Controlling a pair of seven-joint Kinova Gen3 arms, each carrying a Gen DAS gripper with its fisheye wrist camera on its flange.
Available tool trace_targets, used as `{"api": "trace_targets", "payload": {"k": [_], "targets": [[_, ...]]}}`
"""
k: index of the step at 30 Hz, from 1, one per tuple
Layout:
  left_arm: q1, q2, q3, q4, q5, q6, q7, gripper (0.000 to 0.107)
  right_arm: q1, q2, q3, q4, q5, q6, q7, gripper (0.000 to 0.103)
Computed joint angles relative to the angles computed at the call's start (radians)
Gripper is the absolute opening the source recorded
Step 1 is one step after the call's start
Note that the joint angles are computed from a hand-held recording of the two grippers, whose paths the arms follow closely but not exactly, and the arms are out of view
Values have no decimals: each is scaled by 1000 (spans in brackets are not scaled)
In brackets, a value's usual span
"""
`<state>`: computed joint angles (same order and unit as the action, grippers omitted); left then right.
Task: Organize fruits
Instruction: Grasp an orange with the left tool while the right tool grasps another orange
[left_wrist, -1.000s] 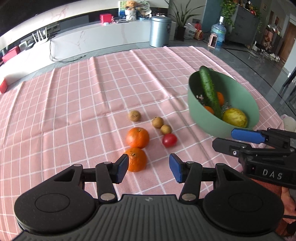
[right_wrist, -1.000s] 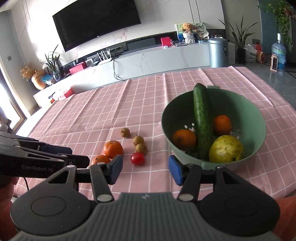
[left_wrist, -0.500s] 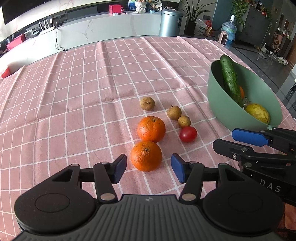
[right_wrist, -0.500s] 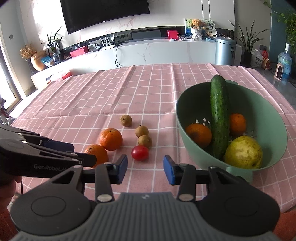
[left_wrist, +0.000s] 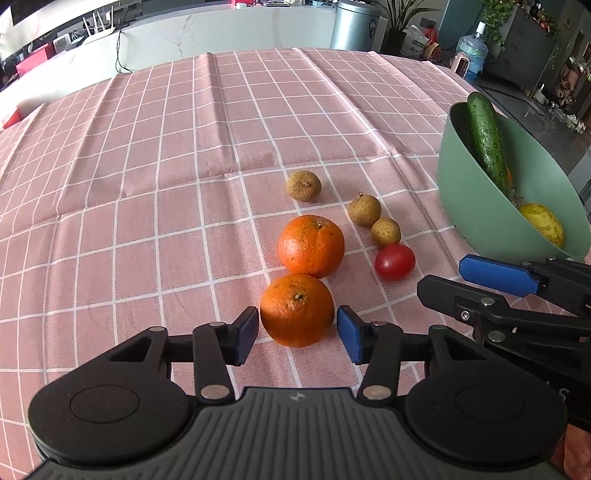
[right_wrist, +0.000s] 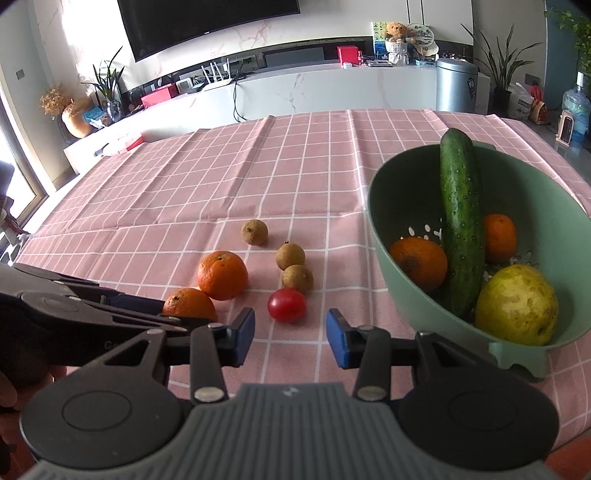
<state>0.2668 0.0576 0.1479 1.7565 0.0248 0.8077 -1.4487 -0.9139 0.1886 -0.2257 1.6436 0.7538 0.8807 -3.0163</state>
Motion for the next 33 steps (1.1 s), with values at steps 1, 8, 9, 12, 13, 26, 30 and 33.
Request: {"api": "trace_targets", "payload": {"k": [1, 8, 9, 12, 13, 26, 30, 33], "targets": [[-1, -1, 0, 2, 3, -2, -3, 52, 1, 2, -1, -1, -1, -2, 5, 36], [-11, -12, -6, 0, 19, 11, 3, 49, 3, 8, 3, -5, -10, -28, 53, 32], [-13, -19, -8, 2, 19, 11, 8, 49, 4, 8, 4, -4, -12, -34, 59, 33], [-25, -46, -14, 21, 31, -10, 9, 49, 1, 13, 7, -11, -8, -44, 64, 33], [-28, -55, -15, 27, 25, -19, 23, 49, 3, 15, 8, -12, -11, -55, 70, 33], [-60, -84, -10, 54, -116, -69, 242, 49, -74, 159, 56, -195, 21, 24, 325, 50], [-67, -84, -19, 61, -98, -79, 235, 49, -88, 184, 86, -215, 2, 18, 351, 49], [-69, -83, -19, 63, -103, -82, 240, 49, -89, 201, 99, -229, -20, 12, 371, 49]]}}
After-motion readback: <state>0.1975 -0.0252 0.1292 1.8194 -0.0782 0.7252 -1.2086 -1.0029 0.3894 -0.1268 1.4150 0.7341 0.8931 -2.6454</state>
